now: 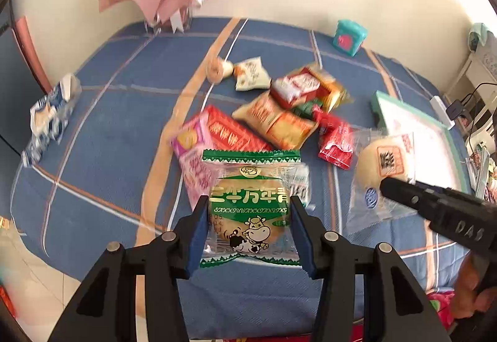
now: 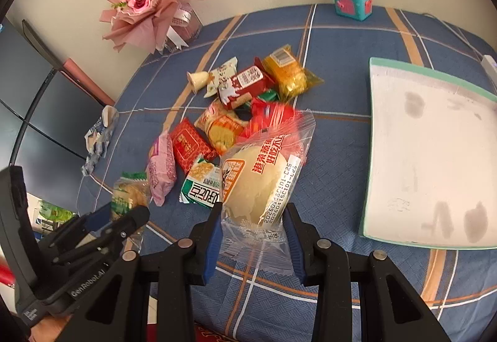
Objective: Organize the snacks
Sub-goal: 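Carry both packs to the white tray and release them inside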
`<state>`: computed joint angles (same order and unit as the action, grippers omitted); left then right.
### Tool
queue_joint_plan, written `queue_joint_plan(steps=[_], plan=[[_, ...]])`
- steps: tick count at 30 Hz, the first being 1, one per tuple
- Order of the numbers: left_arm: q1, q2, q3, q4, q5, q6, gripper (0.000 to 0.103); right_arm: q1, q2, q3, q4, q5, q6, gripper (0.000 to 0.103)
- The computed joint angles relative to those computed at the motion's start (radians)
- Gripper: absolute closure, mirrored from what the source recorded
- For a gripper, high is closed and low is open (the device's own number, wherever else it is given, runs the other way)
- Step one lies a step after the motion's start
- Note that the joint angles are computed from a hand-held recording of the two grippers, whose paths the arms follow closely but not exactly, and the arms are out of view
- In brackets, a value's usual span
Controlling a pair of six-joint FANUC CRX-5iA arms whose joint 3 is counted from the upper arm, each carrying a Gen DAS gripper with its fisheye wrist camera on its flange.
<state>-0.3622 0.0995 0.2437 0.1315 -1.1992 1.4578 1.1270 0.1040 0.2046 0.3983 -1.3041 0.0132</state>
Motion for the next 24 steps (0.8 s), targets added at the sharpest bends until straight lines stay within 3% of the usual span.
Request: queue_joint_plan(steps=[5,13,18,24], plan=[[-0.032,0.038,0.083,-0.016,-0.01,0.016,0.052,-0.003,-0.014,-0.014,0.027,-0.01,-0.036,0.062],[-0.129,0.143,0.264,-0.033,-0.044,0.041,0.052,-0.016,-0.07,-0.068,0.101,-0.15,-0.172,0.062],[-0.214,0.247,0.431,-0.071,-0.088,0.082,0.052,-0.032,-0.127,-0.13,0.13,-0.245,-0.275,0.062],[-0.299,0.367,0.591,-0.086,-0.121,0.116,0.052,-0.055,-0.209,-0.216,0.144,-0.28,-0.395,0.062]])
